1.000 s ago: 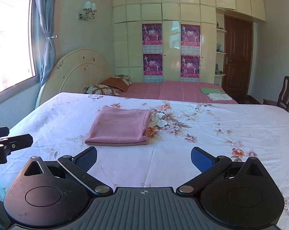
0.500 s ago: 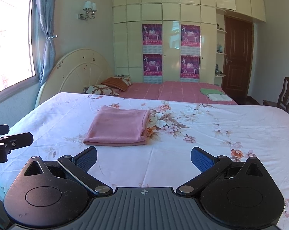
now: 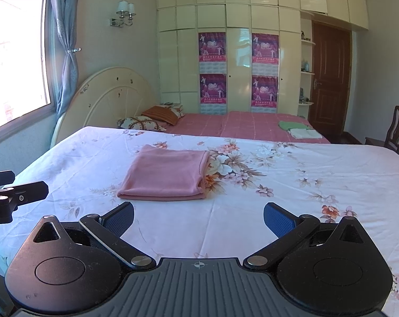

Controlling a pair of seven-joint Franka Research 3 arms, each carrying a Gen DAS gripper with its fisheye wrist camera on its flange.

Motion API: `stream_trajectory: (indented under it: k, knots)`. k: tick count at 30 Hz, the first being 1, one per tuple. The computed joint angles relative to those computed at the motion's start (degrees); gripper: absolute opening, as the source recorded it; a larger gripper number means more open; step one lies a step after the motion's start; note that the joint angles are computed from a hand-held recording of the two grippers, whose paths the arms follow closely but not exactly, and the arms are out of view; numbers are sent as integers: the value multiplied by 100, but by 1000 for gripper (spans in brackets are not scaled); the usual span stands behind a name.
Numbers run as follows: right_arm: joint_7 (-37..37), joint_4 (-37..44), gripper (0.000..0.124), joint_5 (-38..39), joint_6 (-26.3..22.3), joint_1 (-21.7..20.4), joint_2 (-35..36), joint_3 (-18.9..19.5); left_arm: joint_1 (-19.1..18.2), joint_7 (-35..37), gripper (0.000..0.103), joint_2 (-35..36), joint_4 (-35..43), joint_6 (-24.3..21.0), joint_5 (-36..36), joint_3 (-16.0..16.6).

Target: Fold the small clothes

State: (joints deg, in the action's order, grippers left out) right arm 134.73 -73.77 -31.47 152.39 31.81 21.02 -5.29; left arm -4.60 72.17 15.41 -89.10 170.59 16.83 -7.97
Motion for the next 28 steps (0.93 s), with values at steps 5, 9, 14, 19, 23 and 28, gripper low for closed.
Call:
stream_trajectory:
  k: [5,9,14,19,23,28]
  knots:
    - [-36,44,103,26,8,0,40,6,-26,-106,103,9,0,44,73,74]
    - [-117,147,103,101,-17,0,118,10,-10,-135,103,34,21,85,94,88]
    - [-197,237,103,187,-42,14,187,-5,25,-121,103,82,67,81,93,53]
    - [-240,262,103,239,-36,27,212,-29,18,-130,103,101,86,92,89,47]
    - [-257,278,103,264,-36,36,227,-41,157,138,102,119,60,199,-91,-132]
    - [-343,276,103,329,36,13,243,-33,59,118,103,127,84,165,-96,-37]
